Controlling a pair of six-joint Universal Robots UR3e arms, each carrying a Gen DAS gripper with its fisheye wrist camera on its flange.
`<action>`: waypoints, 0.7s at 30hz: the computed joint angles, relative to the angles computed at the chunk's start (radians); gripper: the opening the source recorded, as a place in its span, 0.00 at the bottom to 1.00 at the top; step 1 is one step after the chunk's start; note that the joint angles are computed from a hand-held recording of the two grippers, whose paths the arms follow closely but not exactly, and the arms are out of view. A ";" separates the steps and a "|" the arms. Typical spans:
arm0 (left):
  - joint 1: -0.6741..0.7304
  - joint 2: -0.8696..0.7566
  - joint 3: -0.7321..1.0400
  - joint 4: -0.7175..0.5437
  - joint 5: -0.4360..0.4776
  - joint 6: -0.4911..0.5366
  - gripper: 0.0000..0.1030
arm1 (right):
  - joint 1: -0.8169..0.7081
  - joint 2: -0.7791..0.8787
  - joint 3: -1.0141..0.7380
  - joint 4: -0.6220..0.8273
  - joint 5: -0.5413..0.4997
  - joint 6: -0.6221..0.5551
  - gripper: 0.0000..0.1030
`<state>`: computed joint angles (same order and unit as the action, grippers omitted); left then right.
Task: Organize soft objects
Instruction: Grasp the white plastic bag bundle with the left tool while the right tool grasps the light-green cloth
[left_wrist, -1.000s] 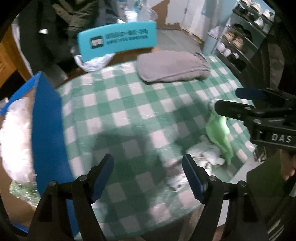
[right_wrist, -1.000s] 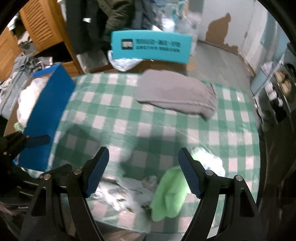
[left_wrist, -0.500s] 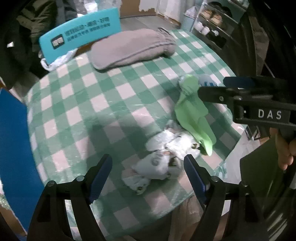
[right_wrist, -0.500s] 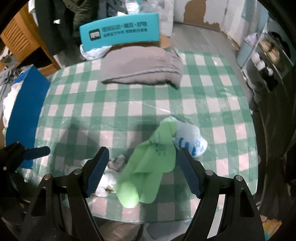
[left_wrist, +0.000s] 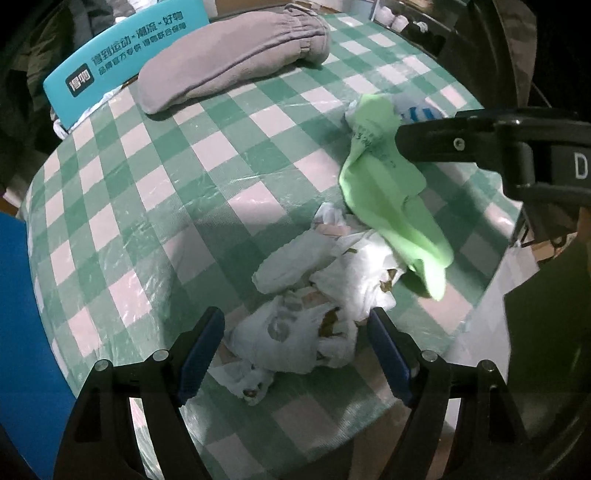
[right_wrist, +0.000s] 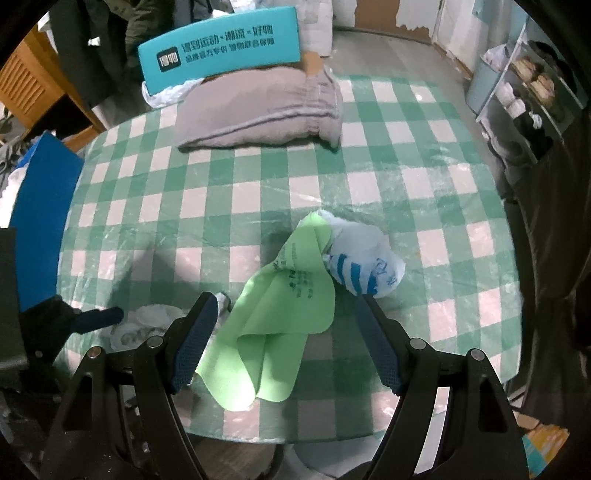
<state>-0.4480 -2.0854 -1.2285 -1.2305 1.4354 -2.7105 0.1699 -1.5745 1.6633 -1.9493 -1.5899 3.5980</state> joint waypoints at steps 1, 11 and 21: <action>0.001 -0.005 0.002 0.004 0.001 0.002 0.77 | -0.001 0.005 0.003 -0.003 0.006 0.002 0.75; 0.022 -0.035 0.007 0.043 -0.009 0.013 0.58 | 0.020 0.117 -0.022 -0.006 -0.006 0.002 0.76; 0.059 -0.091 0.067 0.072 0.082 -0.026 0.56 | 0.039 0.217 -0.063 -0.011 -0.032 0.016 0.76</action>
<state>-0.3888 -2.1765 -1.1613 -1.1581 1.5174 -2.7364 0.2090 -1.3578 1.6004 -1.9600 -1.6223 3.6139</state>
